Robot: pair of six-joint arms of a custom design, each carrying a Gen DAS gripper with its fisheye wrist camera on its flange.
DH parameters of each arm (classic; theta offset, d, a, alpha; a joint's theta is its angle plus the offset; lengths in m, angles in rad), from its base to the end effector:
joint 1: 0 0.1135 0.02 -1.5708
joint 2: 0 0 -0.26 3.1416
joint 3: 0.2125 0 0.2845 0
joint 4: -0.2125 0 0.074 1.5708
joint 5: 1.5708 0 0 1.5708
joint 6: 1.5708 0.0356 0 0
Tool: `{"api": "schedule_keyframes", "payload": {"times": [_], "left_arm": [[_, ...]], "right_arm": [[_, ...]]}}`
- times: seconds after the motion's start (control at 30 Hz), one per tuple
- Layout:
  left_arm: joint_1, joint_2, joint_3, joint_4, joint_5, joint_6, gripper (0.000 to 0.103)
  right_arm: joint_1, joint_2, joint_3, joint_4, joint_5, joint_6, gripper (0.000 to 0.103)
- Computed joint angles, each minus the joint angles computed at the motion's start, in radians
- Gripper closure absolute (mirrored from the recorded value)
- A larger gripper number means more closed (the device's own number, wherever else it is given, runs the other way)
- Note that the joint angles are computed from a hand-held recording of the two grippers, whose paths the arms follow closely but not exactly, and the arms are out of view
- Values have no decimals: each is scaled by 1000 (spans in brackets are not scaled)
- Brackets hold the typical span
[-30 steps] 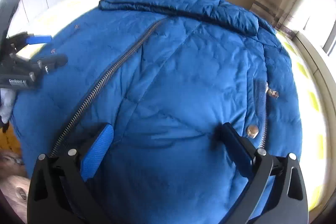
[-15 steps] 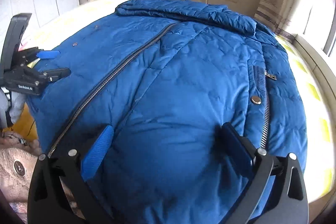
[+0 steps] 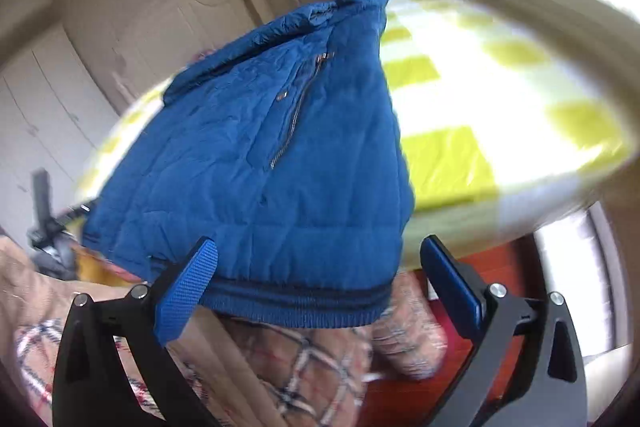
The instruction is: Fold large clothes
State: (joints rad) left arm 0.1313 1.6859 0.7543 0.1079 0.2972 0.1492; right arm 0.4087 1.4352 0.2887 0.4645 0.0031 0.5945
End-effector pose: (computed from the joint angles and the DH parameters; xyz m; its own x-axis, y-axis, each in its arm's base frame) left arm 0.3358 0.0338 0.1051 -0.7085 0.0498 -0.7039 0.1794 0.9774 -0.1115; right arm 0.2195 0.0949 0.0733 -0.7005 0.3070 -0.6442 -0.0034 0.9013 0.4332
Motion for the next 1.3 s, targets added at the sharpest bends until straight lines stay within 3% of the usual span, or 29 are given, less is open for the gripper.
{"api": "schedule_keyframes", "payload": {"times": [0.07,0.1,0.13,0.17,0.23,0.27,0.33,0.43,0.5,0.53,0.57,0.63,0.7,0.8,0.87,0.97,1.03,1.17,1.3], "left_arm": [[-11,-12,-8,-19,26,25,5],[-16,-21,-16,-24,34,33,5],[-12,-27,-25,-25,43,41,8],[-10,-43,-43,-17,50,41,23],[9,-76,-71,-15,75,30,44],[25,-90,-76,-27,94,21,57],[53,-105,-75,-47,133,0,65],[65,-72,-48,-62,150,-19,64],[57,-56,-46,-38,138,-31,62],[52,-50,-42,-33,133,-31,55],[49,-49,-40,-38,151,-18,39],[28,-58,-48,-45,144,14,24],[-15,-74,-75,-19,66,33,24],[-13,-83,-82,-15,54,25,45],[20,-78,-64,-42,108,17,71],[71,-79,-59,-44,204,-1,89],[114,-92,-61,-33,299,-54,96],[233,-137,-26,-82,542,-124,96],[356,-212,-11,-82,799,-266,98]], "right_arm": [[-21,121,10,115,-47,20,7],[-32,168,17,159,-85,24,25],[-34,194,11,206,-113,24,35],[-11,194,11,209,-82,18,39],[23,142,3,169,-56,-10,60],[49,98,-2,127,-29,-16,64],[88,25,-2,58,21,-42,74],[97,-38,-58,185,12,-60,75],[69,-19,-58,230,-12,-57,67],[54,21,-33,228,-12,-58,63],[45,48,-15,226,-8,-60,60],[34,96,24,224,-5,-65,55],[35,151,74,233,2,-78,55],[40,199,128,219,27,-102,58],[56,195,144,174,55,-137,69],[78,172,125,170,86,-125,78],[88,140,112,167,97,-94,81],[98,-63,41,171,66,-57,83],[128,-272,23,137,34,-42,84]]}}
